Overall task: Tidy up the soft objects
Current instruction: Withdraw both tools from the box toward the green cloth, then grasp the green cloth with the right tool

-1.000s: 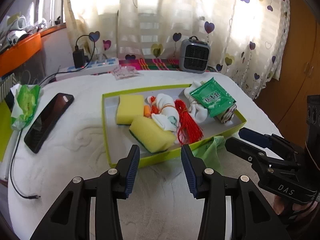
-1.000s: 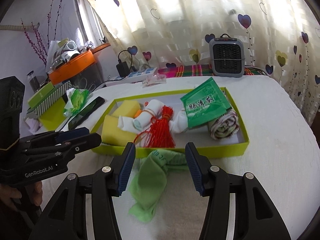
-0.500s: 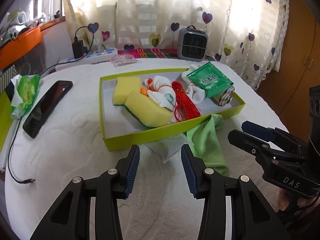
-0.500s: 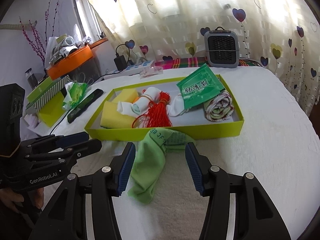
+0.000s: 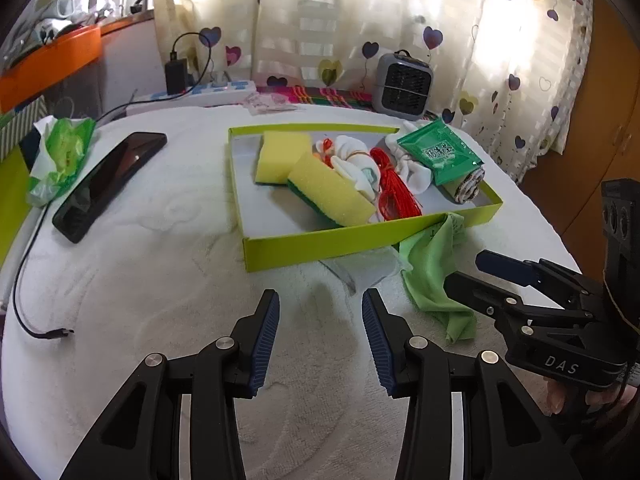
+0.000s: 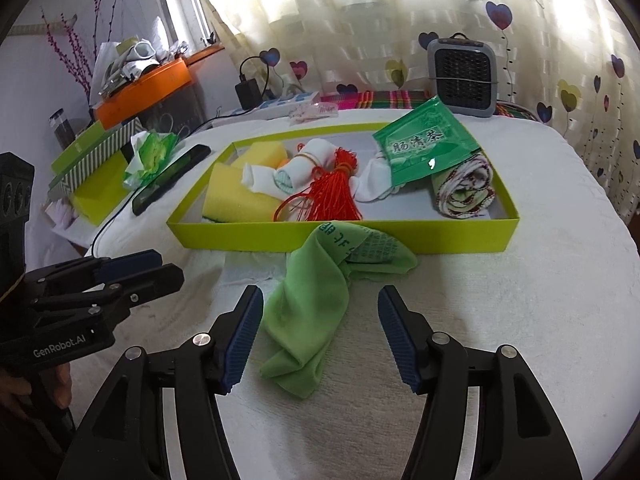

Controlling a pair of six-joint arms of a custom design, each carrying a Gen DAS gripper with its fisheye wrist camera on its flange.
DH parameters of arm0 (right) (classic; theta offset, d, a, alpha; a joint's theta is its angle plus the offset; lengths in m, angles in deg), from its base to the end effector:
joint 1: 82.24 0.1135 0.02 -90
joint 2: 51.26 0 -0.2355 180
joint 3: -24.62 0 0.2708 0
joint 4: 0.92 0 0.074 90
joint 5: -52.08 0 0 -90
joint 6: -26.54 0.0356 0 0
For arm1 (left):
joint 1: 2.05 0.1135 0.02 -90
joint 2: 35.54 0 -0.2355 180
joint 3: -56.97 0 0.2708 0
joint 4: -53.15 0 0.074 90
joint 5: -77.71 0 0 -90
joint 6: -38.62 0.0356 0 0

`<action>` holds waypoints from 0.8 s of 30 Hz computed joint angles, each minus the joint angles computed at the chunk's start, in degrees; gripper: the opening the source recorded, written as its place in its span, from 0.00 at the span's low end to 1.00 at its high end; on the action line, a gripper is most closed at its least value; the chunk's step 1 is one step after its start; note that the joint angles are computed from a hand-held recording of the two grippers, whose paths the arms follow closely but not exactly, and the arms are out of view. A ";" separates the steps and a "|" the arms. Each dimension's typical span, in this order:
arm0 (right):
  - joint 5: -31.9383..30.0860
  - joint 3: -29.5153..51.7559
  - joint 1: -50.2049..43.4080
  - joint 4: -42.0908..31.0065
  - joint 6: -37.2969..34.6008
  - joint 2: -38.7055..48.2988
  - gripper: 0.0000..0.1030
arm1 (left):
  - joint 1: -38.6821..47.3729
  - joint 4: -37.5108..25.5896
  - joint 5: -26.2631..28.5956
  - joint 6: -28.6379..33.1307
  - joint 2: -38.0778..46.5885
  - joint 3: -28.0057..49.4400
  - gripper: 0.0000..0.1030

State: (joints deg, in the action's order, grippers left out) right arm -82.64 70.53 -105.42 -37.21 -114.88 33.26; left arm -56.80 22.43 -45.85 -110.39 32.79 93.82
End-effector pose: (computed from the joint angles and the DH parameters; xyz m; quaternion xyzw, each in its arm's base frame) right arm 0.2259 -0.0695 0.0831 -0.2721 0.8769 0.2264 0.3252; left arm 0.1386 -0.1620 0.0992 -0.1038 0.9262 -0.0395 0.3604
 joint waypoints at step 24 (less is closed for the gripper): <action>8.94 -0.20 7.80 8.45 10.23 1.66 0.45 | 6.51 9.93 10.23 6.55 2.76 -2.08 0.44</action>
State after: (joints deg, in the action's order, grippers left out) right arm -73.70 70.32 -97.62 -28.76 -104.65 34.92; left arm -50.29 32.36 -35.63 -103.84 35.55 91.73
